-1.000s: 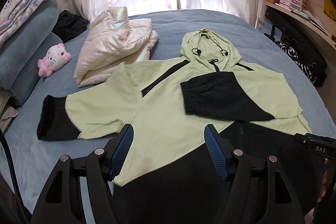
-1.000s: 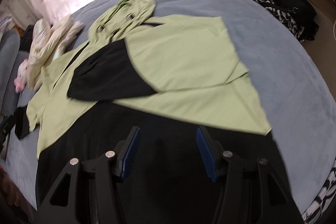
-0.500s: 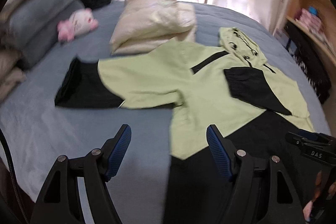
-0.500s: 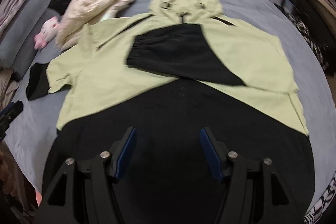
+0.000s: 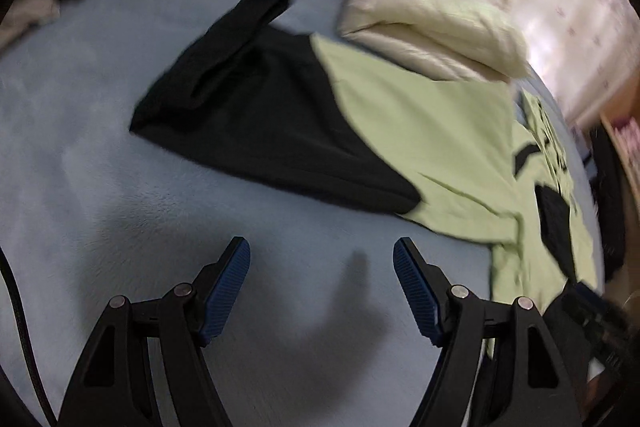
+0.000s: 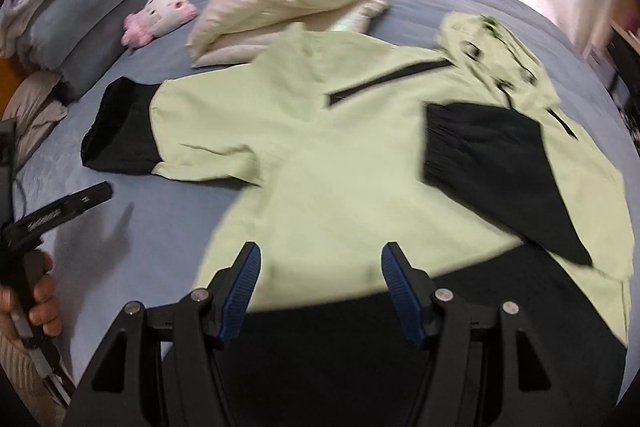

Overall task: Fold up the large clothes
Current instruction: 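Grasp the other black sleeve cuff with the left tool, then fold the held sleeve across the jacket body and open the left tool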

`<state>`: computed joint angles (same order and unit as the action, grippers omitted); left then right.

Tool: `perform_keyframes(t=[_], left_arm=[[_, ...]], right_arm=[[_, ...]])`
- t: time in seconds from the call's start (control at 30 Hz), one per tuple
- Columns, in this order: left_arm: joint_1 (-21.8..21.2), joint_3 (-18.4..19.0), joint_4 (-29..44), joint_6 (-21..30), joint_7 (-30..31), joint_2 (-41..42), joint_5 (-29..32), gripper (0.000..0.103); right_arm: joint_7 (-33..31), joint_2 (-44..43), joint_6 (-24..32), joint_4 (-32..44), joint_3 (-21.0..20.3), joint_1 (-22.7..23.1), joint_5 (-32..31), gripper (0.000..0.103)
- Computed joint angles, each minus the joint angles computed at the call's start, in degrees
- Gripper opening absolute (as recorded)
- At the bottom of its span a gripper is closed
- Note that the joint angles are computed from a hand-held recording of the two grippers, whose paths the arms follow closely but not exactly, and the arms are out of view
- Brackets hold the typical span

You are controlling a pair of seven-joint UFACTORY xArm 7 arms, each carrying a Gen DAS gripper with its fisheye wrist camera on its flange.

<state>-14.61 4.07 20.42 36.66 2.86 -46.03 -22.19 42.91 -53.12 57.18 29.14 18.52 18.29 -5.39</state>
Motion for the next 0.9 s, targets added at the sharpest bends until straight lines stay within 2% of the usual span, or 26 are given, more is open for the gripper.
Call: perform_keyframes(t=[0.1, 0.23, 0.37, 0.43, 0.53, 0.63, 0.7, 0.73, 0.83, 0.87, 0.9], left_arm=[[-3.1, 5.4, 0.4, -5.4, 4.6, 5.0, -5.7, 0.073], [-5.1, 8.5, 3.1, -10.5, 9.1, 11.3, -11.5, 0.073], [-6.6, 11.1, 6.7, -13.5, 14.1, 17.3, -19.1, 0.072], [-6.4, 10.8, 8.3, -15.9, 16.0, 19.7, -22.6, 0.072], [-5.2, 9.8, 9.5, -19.5, 17.6, 21.8, -27.0, 0.063], [-6.0, 10.9, 9.9, -22.6, 20.9, 22.3, -33.4, 0.061], [-5.1, 8.9, 9.3, -25.9, 20.9, 22.9, -33.8, 0.059], [-4.2, 8.0, 9.1, -26.3, 20.1, 22.9, -32.6, 0.056], [0.7, 2.1, 8.3, -28.8, 12.5, 23.5, -23.5, 0.041], [3.7, -1.0, 7.9, -29.6, 8.9, 23.5, -19.2, 0.028], [5.2, -2.1, 7.7, -29.6, 6.9, 23.4, -16.8, 0.005]], right_arm=[[-0.3, 5.2, -3.1, 1.1, 1.1, -0.6, -1.2, 0.063], [0.5, 10.5, -7.1, 1.4, 0.7, -0.5, -1.4, 0.063], [1.5, 13.0, -10.3, 0.7, -0.6, 0.0, -0.8, 0.063], [2.1, 12.8, -11.0, 0.2, -0.7, 0.1, -1.1, 0.063], [3.2, 10.9, -11.8, -1.3, -1.4, 0.4, -0.5, 0.063], [3.7, 8.7, -12.4, -3.1, -2.7, 1.0, 1.3, 0.063], [3.6, 7.6, -12.1, -3.8, -3.1, 1.1, 1.9, 0.063], [3.6, 7.5, -12.2, -4.0, -3.2, 1.1, 2.1, 0.063], [3.3, 6.9, -12.1, -4.6, -3.5, 1.1, 2.8, 0.063], [3.4, 6.8, -12.1, -4.7, -3.4, 1.1, 3.1, 0.063], [3.5, 6.8, -12.2, -4.8, -3.4, 1.2, 3.3, 0.063]])
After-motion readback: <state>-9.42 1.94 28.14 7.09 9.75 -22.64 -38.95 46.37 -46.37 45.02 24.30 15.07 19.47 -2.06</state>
